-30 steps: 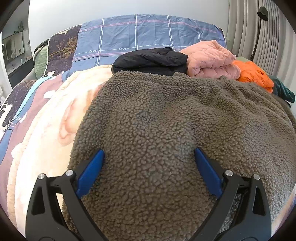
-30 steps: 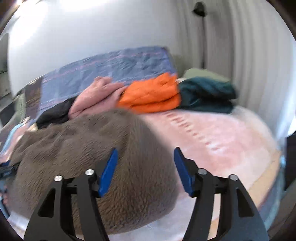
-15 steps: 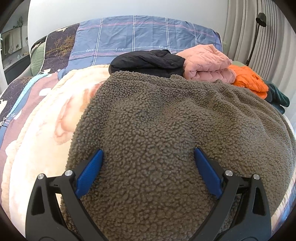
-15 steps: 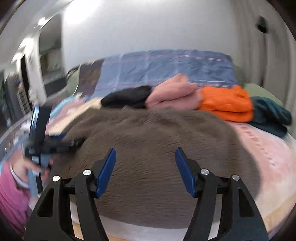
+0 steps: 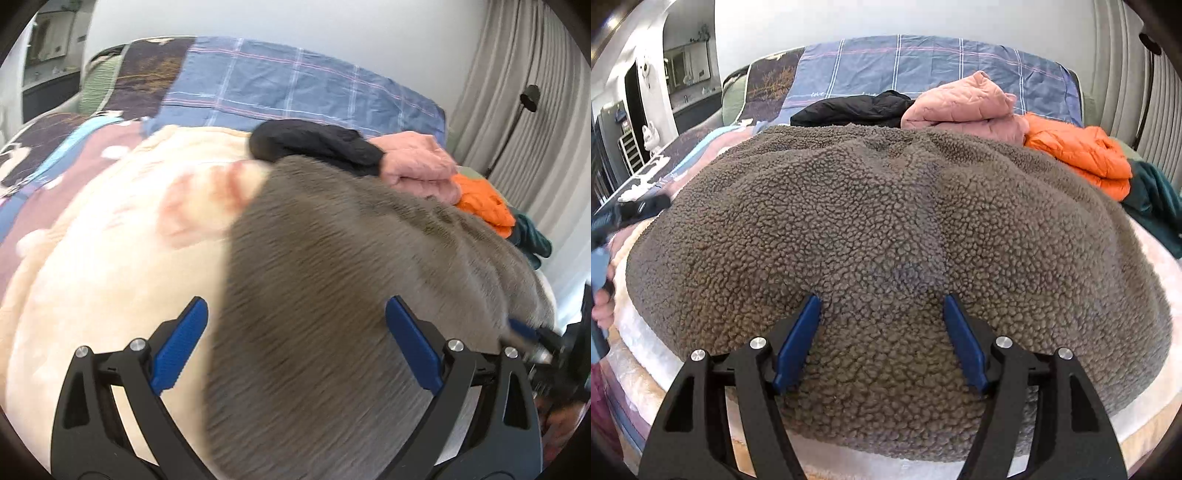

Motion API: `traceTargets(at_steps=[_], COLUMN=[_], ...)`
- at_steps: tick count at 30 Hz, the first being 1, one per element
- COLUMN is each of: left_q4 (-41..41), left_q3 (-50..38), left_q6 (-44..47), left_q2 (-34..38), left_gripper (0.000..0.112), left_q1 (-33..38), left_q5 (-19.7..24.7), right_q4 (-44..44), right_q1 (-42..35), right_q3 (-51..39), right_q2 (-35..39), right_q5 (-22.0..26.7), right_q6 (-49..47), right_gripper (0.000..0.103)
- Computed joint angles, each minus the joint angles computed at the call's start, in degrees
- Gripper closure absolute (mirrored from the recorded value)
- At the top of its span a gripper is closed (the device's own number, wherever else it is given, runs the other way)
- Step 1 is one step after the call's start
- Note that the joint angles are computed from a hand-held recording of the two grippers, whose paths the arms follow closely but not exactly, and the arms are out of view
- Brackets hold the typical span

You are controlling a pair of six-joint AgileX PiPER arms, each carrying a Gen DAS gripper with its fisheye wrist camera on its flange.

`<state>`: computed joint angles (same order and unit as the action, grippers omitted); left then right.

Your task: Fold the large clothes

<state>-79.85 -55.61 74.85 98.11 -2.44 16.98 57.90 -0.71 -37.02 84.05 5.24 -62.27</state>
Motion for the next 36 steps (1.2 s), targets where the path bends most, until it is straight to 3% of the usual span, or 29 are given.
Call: traceTargets(at_steps=[2,3,6,9,10,12,15,19,21,26,27,28,30,32,36], left_q4=[-1.1,-1.1,-4.4,-5.3,-5.4,-6.4,-7.2,-9.2,-10.0,-9.6,-9.9,-10.1,-10.3,-9.8,-9.1], left_q3=[3.1,4.0,5.9,5.1,4.2,3.3,3.2,4.6,5.3,5.5,5.6,5.5,5.5,5.1,4.2], left_q6=[3.1,4.4,11.1,12.0,11.6,12.0,13.2,15.5,15.9,15.6,16.0,16.3,16.8,16.7,15.8], left_q2=[-1.0,-0.9,0.7,3.5,5.3,7.9,9.4,8.1,7.4,7.1,7.0,7.2,7.4,7.9,8.6], left_gripper=[0.017,0.023,0.039,0.043,0.044,0.044,0.044,0.040,0.036,0.035,0.035,0.034,0.034,0.033,0.032], left_q1=[2.9,4.2,9.0,11.2,12.7,14.6,16.0,14.7,14.1,14.5,14.4,14.4,14.4,14.7,15.1], left_q5=[1.0,2.4,11.7,17.5,21.1,25.7,28.9,26.2,24.6,24.1,24.1,24.2,24.0,24.8,25.4], right_q4=[-11.5,-17.1,-30.6,-44.6,-48.4,-57.8,-55.4,-55.5,-53.0,-65.0,-63.7,-60.1,-56.5,-60.2,-63.9], right_q1=[0.1,0.6,1.5,1.9,2.4,3.9,3.7,2.7,2.4,3.0,2.2,1.1,0.2,1.3,2.4], right_q3=[-3.0,-3.2,-7.4,-16.2,-17.1,-16.2,-21.7,-30.7,-38.7,-66.6,-70.4,-74.1,-75.3,-71.2,-68.3], right_q2=[-0.8,-2.3,-1.7,11.0,14.0,13.2,11.6,12.8,16.8,39.3,44.8,48.0,48.1,46.5,44.7], right_q5=[2.2,2.2,2.5,8.3,7.8,6.3,15.9,19.7,22.9,35.2,35.6,37.5,38.1,34.4,32.2], right_q6=[10.9,16.6,30.9,47.3,51.6,59.2,58.9,58.2,56.8,70.3,69.4,68.0,66.4,68.3,71.3], right_gripper=[0.036,0.037,0.037,0.034,0.031,0.032,0.035,0.036,0.036,0.036,0.025,0.021,0.021,0.021,0.021])
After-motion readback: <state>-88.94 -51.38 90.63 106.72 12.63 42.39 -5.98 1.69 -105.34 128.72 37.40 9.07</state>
